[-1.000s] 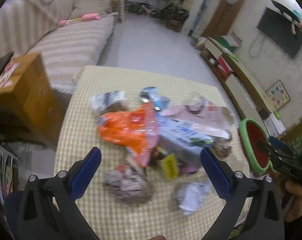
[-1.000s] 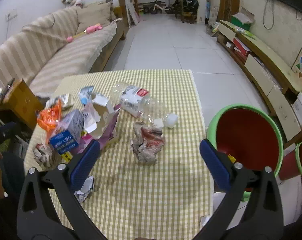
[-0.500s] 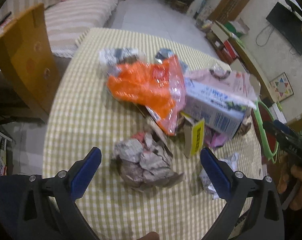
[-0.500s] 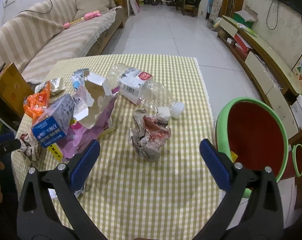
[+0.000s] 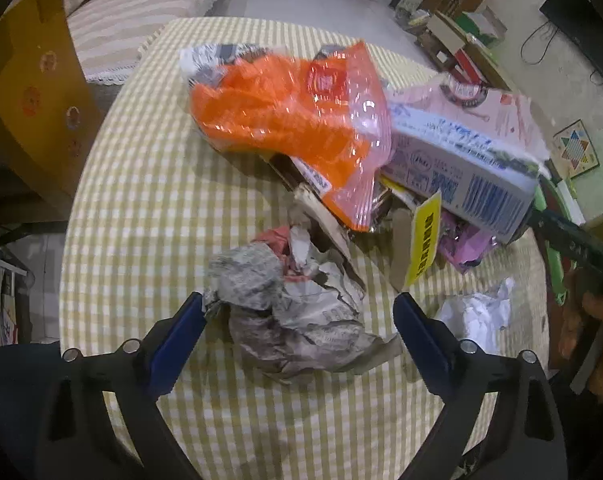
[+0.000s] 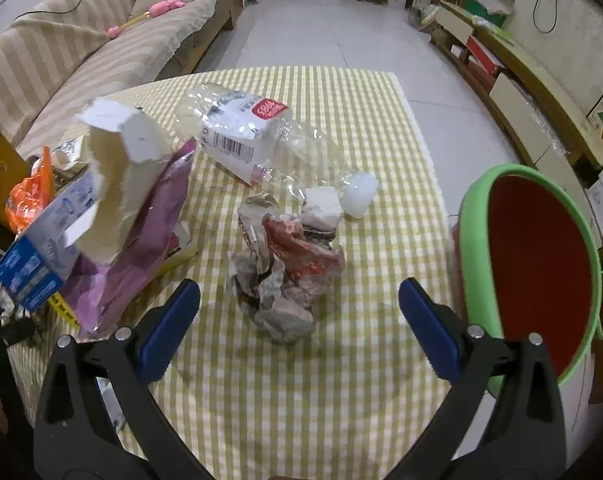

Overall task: Collect trash
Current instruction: 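Grasp the crumpled newspaper with the left tool while the right tool grasps crumpled paper, then carry both crumpled papers over the green bin and open both tools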

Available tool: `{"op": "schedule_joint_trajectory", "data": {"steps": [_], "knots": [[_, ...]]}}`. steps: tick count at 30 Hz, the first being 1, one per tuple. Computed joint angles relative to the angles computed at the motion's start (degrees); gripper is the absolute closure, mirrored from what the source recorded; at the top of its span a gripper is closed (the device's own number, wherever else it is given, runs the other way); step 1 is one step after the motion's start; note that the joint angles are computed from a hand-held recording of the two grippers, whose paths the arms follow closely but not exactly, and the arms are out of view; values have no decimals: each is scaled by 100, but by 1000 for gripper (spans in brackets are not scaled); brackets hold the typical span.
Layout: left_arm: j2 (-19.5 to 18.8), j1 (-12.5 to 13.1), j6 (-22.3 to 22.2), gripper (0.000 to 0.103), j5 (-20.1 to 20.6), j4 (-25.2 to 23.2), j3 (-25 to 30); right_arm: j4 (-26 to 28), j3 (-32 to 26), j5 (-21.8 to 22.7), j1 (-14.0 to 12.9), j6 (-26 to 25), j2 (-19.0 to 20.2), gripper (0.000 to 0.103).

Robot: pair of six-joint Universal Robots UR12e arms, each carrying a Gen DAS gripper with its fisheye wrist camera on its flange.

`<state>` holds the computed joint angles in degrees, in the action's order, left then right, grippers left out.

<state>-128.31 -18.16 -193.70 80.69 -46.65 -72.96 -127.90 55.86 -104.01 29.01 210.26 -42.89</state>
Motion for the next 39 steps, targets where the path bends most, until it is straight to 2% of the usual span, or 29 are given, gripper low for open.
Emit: {"op": "schedule_joint_trajectory", "data": {"steps": [3, 9, 12, 14, 19, 28, 39], "knots": [[-69, -31, 22, 24, 63, -115, 80, 29, -70, -24, -18, 4, 71, 7], [-118, -63, -80, 34, 180, -120, 150, 156, -198, 125, -36, -5, 180, 19], [-148, -72, -65, 37, 265, -127, 197, 150, -237, 175, -25, -132, 205, 29], [-126, -74, -75, 44, 324, -90, 154, 162, -264, 218, -15, -195, 215, 41], [-97, -29, -116, 55, 247, -24, 92, 101, -195, 169, -6, -177, 148, 54], [81, -20, -180, 58, 221, 209, -130, -5, 75, 362, -42, 38, -86, 57], [433, -133, -157, 58, 415, 559, -485, -548, 488, 446, 0, 29, -470, 57]]}}
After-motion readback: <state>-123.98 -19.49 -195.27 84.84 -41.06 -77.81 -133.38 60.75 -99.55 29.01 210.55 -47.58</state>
